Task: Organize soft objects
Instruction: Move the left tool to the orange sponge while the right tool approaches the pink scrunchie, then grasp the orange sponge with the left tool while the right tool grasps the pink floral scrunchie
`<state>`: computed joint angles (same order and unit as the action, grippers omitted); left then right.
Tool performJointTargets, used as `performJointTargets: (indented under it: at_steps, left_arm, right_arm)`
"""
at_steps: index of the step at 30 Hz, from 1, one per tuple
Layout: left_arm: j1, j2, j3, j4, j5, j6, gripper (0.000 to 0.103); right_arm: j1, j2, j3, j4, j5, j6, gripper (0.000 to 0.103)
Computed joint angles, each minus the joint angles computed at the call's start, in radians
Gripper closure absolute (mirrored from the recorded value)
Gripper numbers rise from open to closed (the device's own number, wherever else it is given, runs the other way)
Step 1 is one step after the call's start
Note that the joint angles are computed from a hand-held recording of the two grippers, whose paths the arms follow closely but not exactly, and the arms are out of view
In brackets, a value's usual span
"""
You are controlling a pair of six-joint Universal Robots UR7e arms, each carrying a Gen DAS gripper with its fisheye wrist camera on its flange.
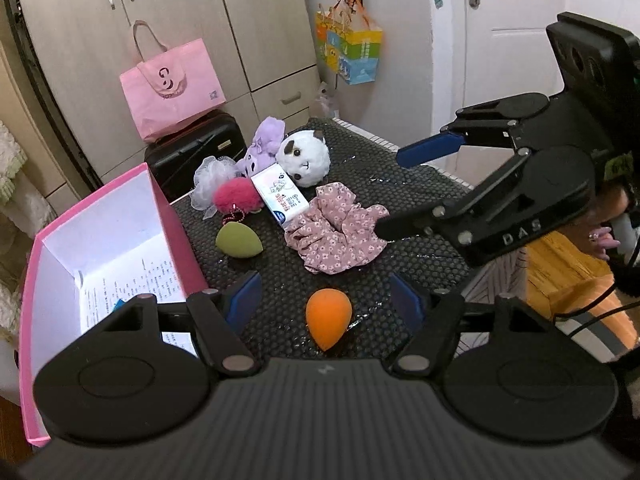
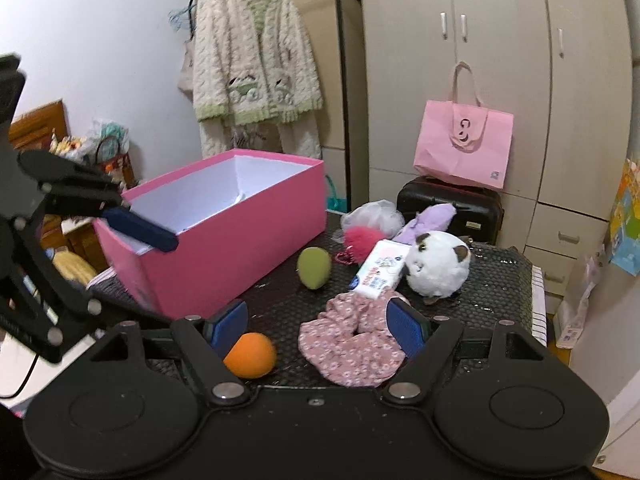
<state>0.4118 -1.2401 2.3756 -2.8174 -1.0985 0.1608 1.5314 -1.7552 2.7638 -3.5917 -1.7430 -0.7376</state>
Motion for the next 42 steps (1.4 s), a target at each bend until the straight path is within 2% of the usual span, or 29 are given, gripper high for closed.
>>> performJointTargets:
  at_steps: [3, 5, 8, 13, 18, 21, 23, 27, 31, 33, 36, 38, 40, 41, 42]
  left_arm:
    - [0.012, 0.029, 0.000, -0.015, -0.033, -0.019, 0.035]
    - [0.024, 0.054, -0.003, -0.029, -0.052, -0.038, 0.038]
    - [0.020, 0.109, 0.015, -0.113, -0.016, -0.059, 0.042]
    - [0.025, 0.210, 0.034, -0.245, 0.032, -0.101, 0.047]
    - [0.036, 0.289, 0.044, -0.354, 0.081, -0.156, 0.049]
    - [0.015, 0.350, 0.055, -0.437, 0.169, -0.156, 0.050]
    - [0.011, 0.369, 0.055, -0.443, 0.193, -0.152, 0.050]
    - [0.021, 0.384, 0.047, -0.432, 0.187, -0.174, 0.050]
    - [0.013, 0.434, 0.054, -0.508, 0.232, -0.159, 0.051]
    - [0.000, 0.451, 0.064, -0.550, 0.245, -0.103, 0.051]
    - [0.000, 0.449, 0.068, -0.557, 0.244, -0.091, 0.052]
    - [0.011, 0.438, 0.064, -0.543, 0.221, -0.087, 0.066]
    - [0.018, 0.425, 0.065, -0.533, 0.204, -0.106, 0.066]
    - [0.021, 0.422, 0.066, -0.534, 0.200, -0.115, 0.066]
    - [0.024, 0.422, 0.068, -0.539, 0.194, -0.126, 0.066]
  right_arm:
    - [-0.118, -0.003, 0.022, -0.051, 0.133, -0.032, 0.022]
    - [-0.172, 0.006, 0.027, -0.071, 0.190, -0.041, 0.022]
    - [-0.232, 0.023, 0.018, -0.058, 0.240, -0.038, 0.022]
    - [-0.286, 0.091, 0.006, -0.094, 0.290, -0.039, 0.022]
    - [-0.257, 0.191, -0.030, -0.147, 0.234, -0.065, 0.020]
    - [-0.229, 0.239, -0.063, -0.152, 0.180, -0.070, 0.019]
    - [-0.215, 0.258, -0.081, -0.146, 0.148, -0.070, 0.018]
    - [-0.184, 0.308, -0.119, -0.141, 0.079, -0.074, 0.013]
    - [-0.168, 0.354, -0.143, -0.139, 0.019, -0.073, 0.013]
    - [-0.174, 0.372, -0.143, -0.151, 0.011, -0.080, 0.011]
    - [-0.182, 0.380, -0.128, -0.188, 0.022, -0.098, 0.011]
    - [-0.178, 0.390, -0.116, -0.217, 0.013, -0.134, 0.012]
    - [-0.184, 0.389, -0.099, -0.243, 0.027, -0.167, 0.020]
    - [-0.192, 0.374, -0.090, -0.233, 0.043, -0.173, 0.032]
    - [-0.196, 0.356, -0.080, -0.222, 0.052, -0.173, 0.051]
